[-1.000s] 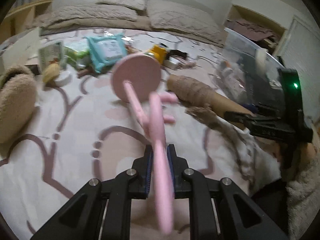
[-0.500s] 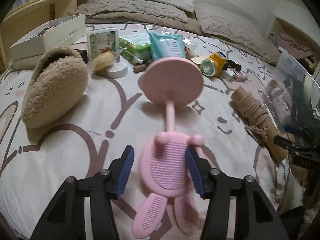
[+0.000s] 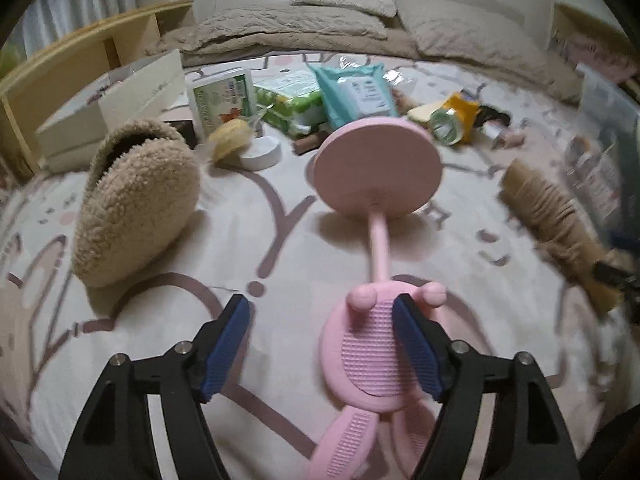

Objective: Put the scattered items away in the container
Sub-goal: 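Grasp the pink stand's bunny base with the left tool while the right tool grasps the twine tube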

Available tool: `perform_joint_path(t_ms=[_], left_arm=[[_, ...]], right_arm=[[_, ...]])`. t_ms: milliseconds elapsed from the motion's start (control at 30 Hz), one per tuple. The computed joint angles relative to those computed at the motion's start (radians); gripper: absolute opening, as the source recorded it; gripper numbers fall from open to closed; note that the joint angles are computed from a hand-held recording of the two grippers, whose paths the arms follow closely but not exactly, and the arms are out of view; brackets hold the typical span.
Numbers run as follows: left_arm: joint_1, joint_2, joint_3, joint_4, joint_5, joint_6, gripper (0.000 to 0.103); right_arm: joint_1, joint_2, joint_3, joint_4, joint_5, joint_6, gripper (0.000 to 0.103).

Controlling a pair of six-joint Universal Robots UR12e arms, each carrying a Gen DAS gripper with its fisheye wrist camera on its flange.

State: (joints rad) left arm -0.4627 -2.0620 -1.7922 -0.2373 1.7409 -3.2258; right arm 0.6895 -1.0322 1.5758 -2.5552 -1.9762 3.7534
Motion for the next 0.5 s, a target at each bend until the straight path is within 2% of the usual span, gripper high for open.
perform_joint_path(t_ms=[133,300,433,500], left_arm=[[-0.013,-0.015,0.006,0.003,0.053,0.034,0.077],[-0.002,-0.014,0.005,-0.009,0.017,0.016,0.077],[-0.002,-0.013,0.002,-0.001,0.017,0.013,0.077],[-0.001,-0.012,-0.004,0.016,0.02,-0.009,0.083]], right_arm=[[0.0,0.002,-0.004,0.011,0.006,-0.002,0.079],[0.0,0.004,-0.009,0.022,0.013,-0.007,0.079],[-0.001,0.005,-0.01,0.026,0.014,-0.006,0.079],[-0.002,0.003,-0.007,0.025,0.016,-0.003,0.079]])
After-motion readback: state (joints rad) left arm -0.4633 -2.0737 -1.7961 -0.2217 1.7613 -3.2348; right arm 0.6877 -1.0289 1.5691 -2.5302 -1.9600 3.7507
